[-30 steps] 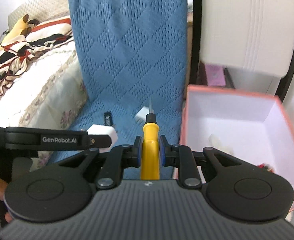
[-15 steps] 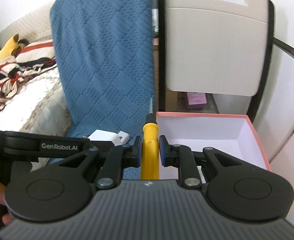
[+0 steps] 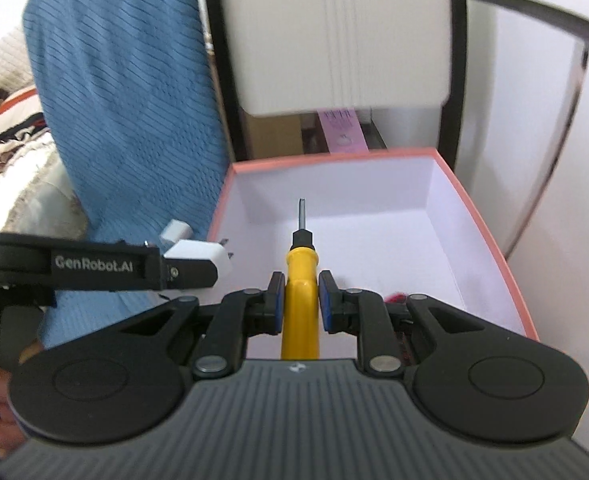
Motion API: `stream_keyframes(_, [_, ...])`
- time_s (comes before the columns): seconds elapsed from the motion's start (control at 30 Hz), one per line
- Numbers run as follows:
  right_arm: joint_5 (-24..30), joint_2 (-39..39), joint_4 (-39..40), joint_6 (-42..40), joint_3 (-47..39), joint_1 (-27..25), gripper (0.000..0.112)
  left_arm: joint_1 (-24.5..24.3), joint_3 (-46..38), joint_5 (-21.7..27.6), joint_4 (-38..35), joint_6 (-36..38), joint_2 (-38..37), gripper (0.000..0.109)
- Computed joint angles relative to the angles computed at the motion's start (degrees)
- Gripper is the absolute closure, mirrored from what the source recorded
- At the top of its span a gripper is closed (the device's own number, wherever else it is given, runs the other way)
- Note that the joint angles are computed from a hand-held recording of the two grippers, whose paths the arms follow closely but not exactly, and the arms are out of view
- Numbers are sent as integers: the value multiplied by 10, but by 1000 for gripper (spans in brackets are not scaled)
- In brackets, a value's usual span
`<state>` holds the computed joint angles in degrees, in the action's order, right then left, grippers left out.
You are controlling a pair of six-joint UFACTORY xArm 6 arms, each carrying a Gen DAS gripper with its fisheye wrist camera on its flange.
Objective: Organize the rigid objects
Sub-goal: 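Carry the charger cube into the pink box with the left tool while the right tool lowers the screwdriver in, then open both tools and withdraw them from the pink box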
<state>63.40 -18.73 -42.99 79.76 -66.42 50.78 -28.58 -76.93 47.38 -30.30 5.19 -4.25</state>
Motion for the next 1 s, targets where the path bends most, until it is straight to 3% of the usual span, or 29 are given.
stream_keyframes(0.57, [-106,-56,64,-23,144,-71,91,-48,-22,9,49,-52,69,50])
stream_keyframes(1.0, [-131,-70,85,-34,174,-88,90,-54,-30,16,53,-51,80,50])
